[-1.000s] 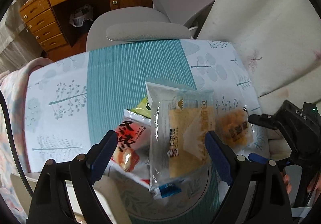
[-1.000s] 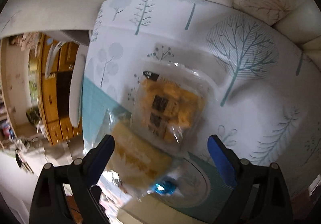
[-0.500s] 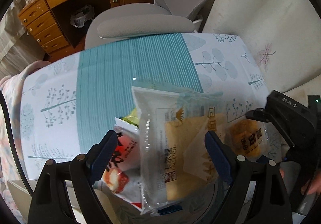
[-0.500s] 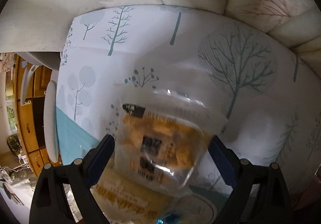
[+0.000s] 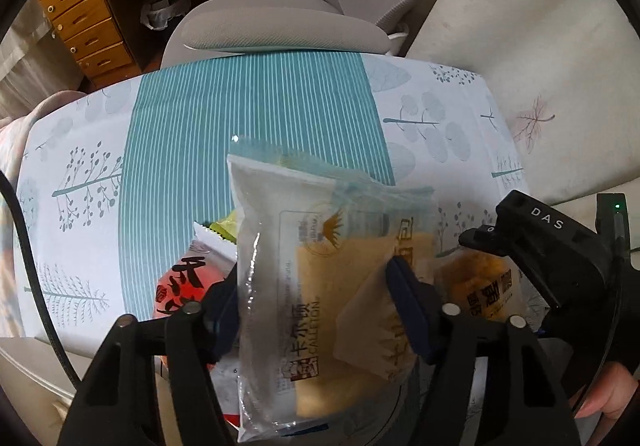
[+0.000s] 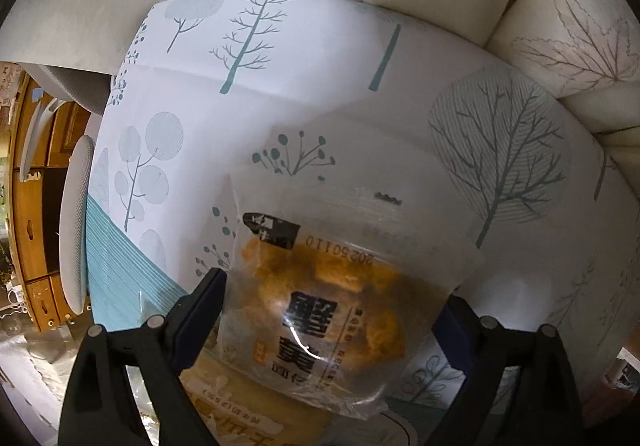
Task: Organize snacks
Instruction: 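Grasp bread packet with left tool while right tool grasps golden snack pack, then carry both packs over the white tray and open both tools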
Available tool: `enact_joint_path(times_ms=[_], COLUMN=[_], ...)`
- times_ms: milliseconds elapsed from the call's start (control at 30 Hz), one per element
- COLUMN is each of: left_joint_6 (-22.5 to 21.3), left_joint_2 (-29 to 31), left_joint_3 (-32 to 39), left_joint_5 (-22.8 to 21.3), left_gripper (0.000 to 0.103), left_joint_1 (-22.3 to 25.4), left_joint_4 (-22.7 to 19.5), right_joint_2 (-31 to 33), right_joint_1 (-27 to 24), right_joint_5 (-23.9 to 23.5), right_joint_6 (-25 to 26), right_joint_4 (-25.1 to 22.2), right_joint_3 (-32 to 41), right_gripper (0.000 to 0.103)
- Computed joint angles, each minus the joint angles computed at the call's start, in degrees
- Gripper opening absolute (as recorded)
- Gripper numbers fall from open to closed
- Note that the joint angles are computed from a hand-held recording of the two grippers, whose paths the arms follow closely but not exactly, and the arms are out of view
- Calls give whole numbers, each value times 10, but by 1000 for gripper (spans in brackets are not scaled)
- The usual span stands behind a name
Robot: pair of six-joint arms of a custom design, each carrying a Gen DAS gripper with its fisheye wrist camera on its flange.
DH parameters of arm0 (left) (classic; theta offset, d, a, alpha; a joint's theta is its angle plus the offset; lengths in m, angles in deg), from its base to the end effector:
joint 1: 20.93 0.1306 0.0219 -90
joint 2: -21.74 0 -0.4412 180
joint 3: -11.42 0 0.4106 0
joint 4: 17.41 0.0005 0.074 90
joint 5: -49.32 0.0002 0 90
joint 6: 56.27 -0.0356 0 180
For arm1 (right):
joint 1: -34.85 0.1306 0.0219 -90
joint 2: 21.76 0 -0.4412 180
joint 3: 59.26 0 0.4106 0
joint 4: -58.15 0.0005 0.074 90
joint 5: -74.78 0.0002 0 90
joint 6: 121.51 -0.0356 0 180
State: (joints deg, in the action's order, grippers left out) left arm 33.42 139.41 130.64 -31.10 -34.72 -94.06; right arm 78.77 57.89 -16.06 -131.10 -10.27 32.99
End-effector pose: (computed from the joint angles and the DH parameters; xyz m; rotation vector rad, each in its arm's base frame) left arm 0.6444 -0.1648 0.4270 0.3861 2.8639 -0.2848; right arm 0.4913 0.2090 0.3985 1.8726 2.3774 0.3202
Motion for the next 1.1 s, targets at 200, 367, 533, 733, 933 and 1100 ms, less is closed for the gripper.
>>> enact_joint_path(times_ms=[200, 367, 533, 733, 933, 1100], left_joint_6=[35, 56, 67, 53, 38, 37], left_joint_2=[-5, -10, -16, -36, -60, -89], left_joint_3=[0, -3, 1, -4, 2, 1], left_joint_5=[23, 51, 60, 58, 57, 63], left_gripper=[35, 22, 19, 17, 17, 16], left_joint_1=[7, 18, 23, 23, 29, 42], left_joint_4=[-1, -4, -21, -36, -66, -79], right_joint_2=[4, -4, -25, -51, -78, -100], right_joint_1=[5, 8, 16, 23, 36, 49], right_joint_5=[9, 7, -4, -42, -63, -58], right_joint_6=[6, 6, -9, -29, -59, -64], right_joint_4=[-10, -10, -2, 19, 27, 30], right_joint_3=[9, 4, -15, -47, -64, -60], right_gripper=[88, 83, 78, 76, 75, 75])
